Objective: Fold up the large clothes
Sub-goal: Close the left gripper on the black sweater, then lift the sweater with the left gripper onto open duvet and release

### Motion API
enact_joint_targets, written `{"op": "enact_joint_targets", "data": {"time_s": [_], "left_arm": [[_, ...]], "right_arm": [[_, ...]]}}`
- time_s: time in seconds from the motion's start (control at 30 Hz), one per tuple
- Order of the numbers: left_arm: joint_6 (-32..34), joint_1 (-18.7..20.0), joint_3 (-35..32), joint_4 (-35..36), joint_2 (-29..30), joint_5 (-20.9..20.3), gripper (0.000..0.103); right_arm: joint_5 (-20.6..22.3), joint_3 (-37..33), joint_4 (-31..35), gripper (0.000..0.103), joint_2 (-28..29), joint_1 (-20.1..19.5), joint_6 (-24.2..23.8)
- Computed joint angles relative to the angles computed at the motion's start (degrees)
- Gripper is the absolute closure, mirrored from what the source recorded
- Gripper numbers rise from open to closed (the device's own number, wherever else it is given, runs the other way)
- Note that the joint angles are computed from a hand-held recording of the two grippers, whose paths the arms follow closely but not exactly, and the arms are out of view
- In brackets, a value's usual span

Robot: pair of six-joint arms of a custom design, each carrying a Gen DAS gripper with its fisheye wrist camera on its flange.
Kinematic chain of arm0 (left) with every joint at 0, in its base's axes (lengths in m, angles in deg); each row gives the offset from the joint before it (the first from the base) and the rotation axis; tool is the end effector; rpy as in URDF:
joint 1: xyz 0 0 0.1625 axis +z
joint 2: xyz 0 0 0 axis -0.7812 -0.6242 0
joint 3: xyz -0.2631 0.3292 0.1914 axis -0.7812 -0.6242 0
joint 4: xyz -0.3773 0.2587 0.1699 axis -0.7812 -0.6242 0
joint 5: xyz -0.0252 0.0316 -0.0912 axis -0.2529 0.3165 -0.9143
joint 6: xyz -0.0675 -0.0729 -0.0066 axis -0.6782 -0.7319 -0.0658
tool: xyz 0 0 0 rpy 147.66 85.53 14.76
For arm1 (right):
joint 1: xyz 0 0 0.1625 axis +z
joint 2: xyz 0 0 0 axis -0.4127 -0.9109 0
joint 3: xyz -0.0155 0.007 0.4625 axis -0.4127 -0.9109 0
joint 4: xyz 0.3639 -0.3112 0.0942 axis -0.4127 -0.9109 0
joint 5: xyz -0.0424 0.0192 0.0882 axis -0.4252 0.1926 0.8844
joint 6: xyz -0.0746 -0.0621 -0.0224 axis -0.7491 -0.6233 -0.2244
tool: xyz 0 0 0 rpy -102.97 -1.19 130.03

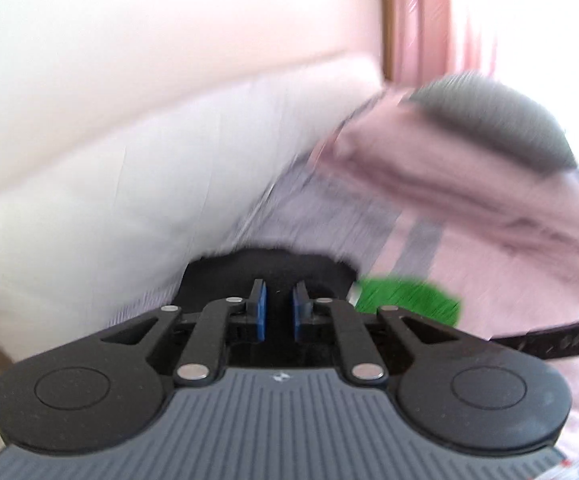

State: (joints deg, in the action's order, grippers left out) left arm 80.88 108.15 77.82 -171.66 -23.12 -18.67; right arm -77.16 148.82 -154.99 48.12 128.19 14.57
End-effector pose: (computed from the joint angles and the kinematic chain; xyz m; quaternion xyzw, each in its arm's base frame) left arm -0.2551 -0.7931 0.2929 0.1276 0.7950 -0.4304 0.4080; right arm 0.3167 -0.8436 0.1790 0.1899 -0.9566 0.1766 0.1326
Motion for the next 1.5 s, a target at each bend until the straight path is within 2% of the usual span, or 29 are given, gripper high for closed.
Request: {"op": "enact_joint_targets", "data": {"time_s": [0.1,0.23,0.37,0.47,0.53,0.67,0.73,0.77,0.83,0.9,0.93,1.0,1.1,1.23,1.3,1.37,1.5], "left_arm": [[0.45,-2.54,0.41,-1.52,-1.09,-1.93,0.094],[4.74,-6.66,0.94,-5.39,-1.68,-4.24,0.094],[4.57,-11.4,1.92,-4.42,-2.34,-8.16,0.094],[2.82,-15.34,2.55,-3.1,-1.98,-11.6,0.095],[2.97,-18.07,2.67,-4.22,-1.11,-15.18,0.103],[-1.47,-23.31,-0.29,-1.74,2.32,-21.61,0.103],[-0.6,-26.2,-2.0,-5.78,4.85,-25.58,0.103],[-2.0,-27.62,-3.17,-5.28,6.05,-26.05,0.103],[-7.66,-29.77,-5.28,0.59,8.02,-24.47,0.103],[-15.21,-30.74,-5.88,8.05,9.17,-22.39,0.096],[-18.82,-31.0,-5.05,10.57,9.28,-21.96,0.096],[-25.41,-31.54,-2.57,16.56,8.98,-20.79,0.085],[-36.64,-31.25,2.85,28.37,6.47,-18.4,0.077],[-52.66,-29.9,6.7,46.57,3.59,-17.65,0.077],[-56.94,-28.94,8.42,53.37,1.69,-17.89,0.075],[-59.67,-28.67,10.43,57.55,-0.47,-19.11,0.073],[-60.07,-27.09,9.01,61.8,-0.07,-21.49,0.072]], "right_arm": [[0.56,3.71,-3.38,0.035,-4.0,-0.02,-0.22],[0.6,10.29,-8.4,0.035,-10.85,-0.39,0.32],[-0.24,17.37,-12.8,0.035,-18.61,-1.14,1.23],[-0.91,22.54,-16.02,0.035,-25.05,-1.92,2.01],[-1.16,25.99,-17.89,0.035,-29.93,-2.72,2.29],[-2.31,31.79,-19.67,0.035,-40.19,-4.69,1.89],[-2.66,34.42,-19.48,0.035,-46.16,-5.92,1.56],[-2.88,35.44,-18.87,0.035,-49.09,-6.62,1.22],[-3.08,37.27,-16.82,0.035,-55.19,-8.31,0.34],[-1.75,38.41,-12.99,0.035,-61.17,-10.83,-0.86],[-1.32,38.94,-11.13,0.035,-63.73,-12.09,-1.6],[-1.63,40.25,-8.81,0.035,-67.66,-14.23,-2.92],[-1.88,41.74,-3.85,0.035,-72.2,-17.98,-2.81],[-2.0,43.7,2.77,0.035,-74.72,-22.01,-3.65],[-3.17,44.75,4.53,0.035,-74.54,-22.08,-4.01],[-4.08,45.6,5.78,0.035,-73.92,-21.77,-3.63],[-7.2,46.19,6.85,0.035,-71.73,-20.21,-0.82]]}}
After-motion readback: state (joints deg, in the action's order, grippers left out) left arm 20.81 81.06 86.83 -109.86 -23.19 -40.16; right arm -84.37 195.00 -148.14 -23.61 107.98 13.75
